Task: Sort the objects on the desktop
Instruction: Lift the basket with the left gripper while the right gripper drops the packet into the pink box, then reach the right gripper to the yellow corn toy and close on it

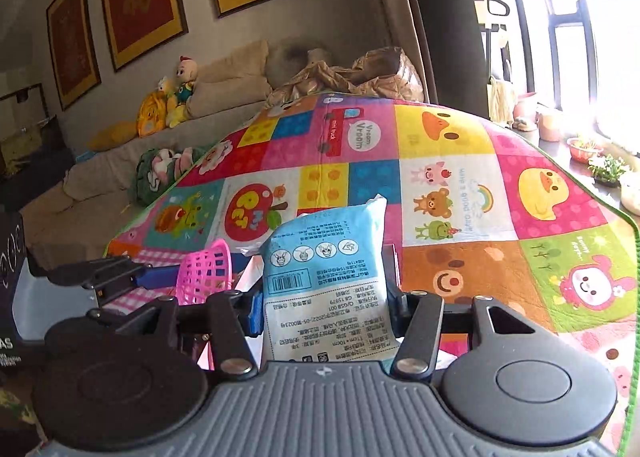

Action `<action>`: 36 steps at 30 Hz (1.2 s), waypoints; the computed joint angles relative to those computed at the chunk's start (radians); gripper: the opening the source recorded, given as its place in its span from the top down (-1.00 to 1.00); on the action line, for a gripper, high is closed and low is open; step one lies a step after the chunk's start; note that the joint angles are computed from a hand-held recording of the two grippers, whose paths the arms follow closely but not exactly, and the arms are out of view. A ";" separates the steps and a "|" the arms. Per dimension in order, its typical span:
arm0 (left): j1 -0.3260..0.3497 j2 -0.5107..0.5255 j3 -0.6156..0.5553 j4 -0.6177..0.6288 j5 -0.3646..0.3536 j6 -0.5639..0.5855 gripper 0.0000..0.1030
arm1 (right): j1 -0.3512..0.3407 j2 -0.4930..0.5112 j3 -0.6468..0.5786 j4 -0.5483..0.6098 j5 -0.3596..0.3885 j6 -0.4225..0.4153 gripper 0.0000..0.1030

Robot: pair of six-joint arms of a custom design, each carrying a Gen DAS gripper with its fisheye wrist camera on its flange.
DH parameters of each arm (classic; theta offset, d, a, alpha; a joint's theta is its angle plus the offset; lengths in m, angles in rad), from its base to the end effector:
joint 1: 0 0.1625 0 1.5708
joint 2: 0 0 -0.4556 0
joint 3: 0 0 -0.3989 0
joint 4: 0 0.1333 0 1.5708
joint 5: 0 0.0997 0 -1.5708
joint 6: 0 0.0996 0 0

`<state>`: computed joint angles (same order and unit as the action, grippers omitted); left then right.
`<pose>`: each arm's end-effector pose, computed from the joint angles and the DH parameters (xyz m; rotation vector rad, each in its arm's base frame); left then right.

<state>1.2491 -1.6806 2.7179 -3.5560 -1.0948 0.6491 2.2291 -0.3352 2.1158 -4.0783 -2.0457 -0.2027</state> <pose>0.0803 -0.3251 0.3012 0.8268 2.1861 -1.0821 0.3634 -0.3264 -0.0777 0.8777 -2.4914 1.1184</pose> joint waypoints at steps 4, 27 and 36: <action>0.056 0.077 -0.052 -0.016 0.001 -0.005 -0.87 | -0.046 0.043 -0.123 0.072 -0.002 -0.005 -0.06; 0.237 0.029 0.023 -0.036 -0.010 0.125 -1.00 | -0.127 0.195 -0.223 0.085 -0.273 -0.065 -0.11; 0.222 0.028 0.027 -0.061 0.038 0.076 -0.98 | -0.035 0.183 -0.216 0.040 -0.196 -0.162 -0.10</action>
<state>1.4706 -1.6530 2.7449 -3.6174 -1.0565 0.7251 2.1938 -0.1521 1.8997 -4.0382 -2.2421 -0.3646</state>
